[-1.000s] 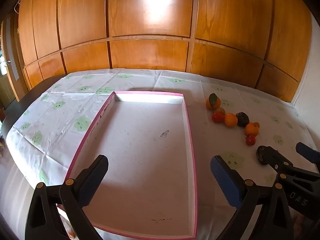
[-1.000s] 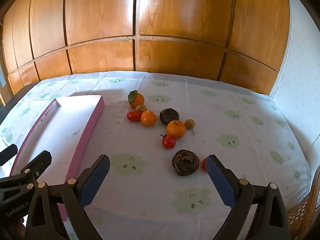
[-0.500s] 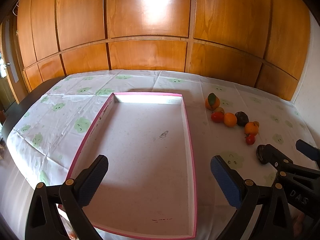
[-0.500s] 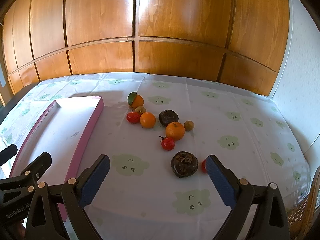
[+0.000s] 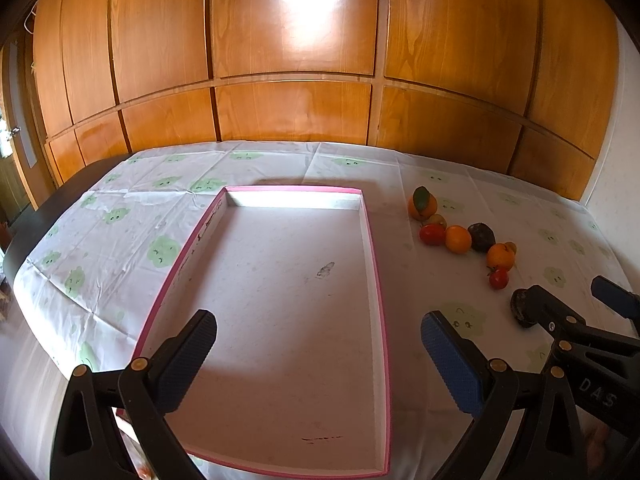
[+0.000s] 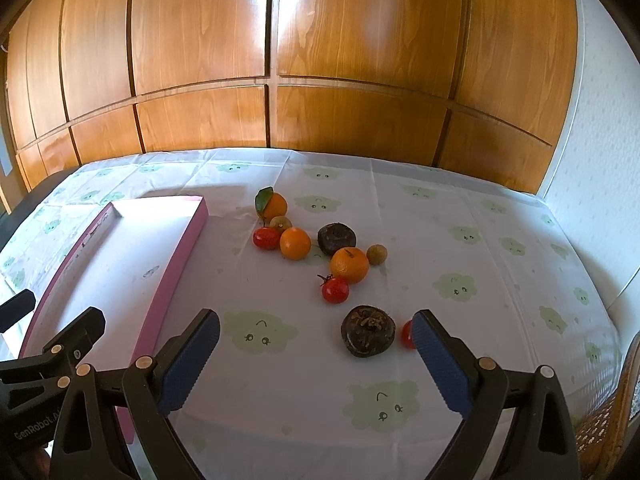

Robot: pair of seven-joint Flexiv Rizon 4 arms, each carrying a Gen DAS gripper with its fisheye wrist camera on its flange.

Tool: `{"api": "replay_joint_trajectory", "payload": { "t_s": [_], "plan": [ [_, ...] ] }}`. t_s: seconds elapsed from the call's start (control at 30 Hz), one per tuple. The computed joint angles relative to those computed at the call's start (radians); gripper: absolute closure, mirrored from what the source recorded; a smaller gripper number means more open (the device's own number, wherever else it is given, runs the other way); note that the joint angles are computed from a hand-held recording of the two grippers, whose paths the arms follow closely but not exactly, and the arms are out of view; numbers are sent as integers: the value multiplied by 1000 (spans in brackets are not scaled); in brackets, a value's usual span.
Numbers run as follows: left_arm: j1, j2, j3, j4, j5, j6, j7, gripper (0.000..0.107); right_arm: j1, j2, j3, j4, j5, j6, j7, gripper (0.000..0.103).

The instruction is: Organize fruits

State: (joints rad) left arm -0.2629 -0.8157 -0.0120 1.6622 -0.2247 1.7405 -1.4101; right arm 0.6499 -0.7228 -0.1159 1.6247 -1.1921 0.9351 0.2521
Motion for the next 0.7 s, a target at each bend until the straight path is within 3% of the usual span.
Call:
{"api": "replay_joint_trajectory", "payload": {
  "t_s": [0.33, 0.43, 0.47, 0.53, 0.7],
  "plan": [
    [0, 0, 0, -1, 3, -3, -2, 4, -7, 4, -12, 11, -46, 38, 57, 5],
    [13, 2, -20, -1, 10, -8, 5, 4, -13, 7, -2, 9, -30, 22, 24, 5],
    [26, 3, -38, 1, 16, -7, 11, 4, -14, 5, 11, 3, 2, -7, -24, 5],
    [63, 3, -88, 3, 31, -10, 28, 4, -29, 10, 6, 13, -16, 40, -29, 5],
    [253, -10, -341, 15, 58, -47, 90, 4, -113, 52, -1, 49, -38, 190, -88, 5]
  ]
}}
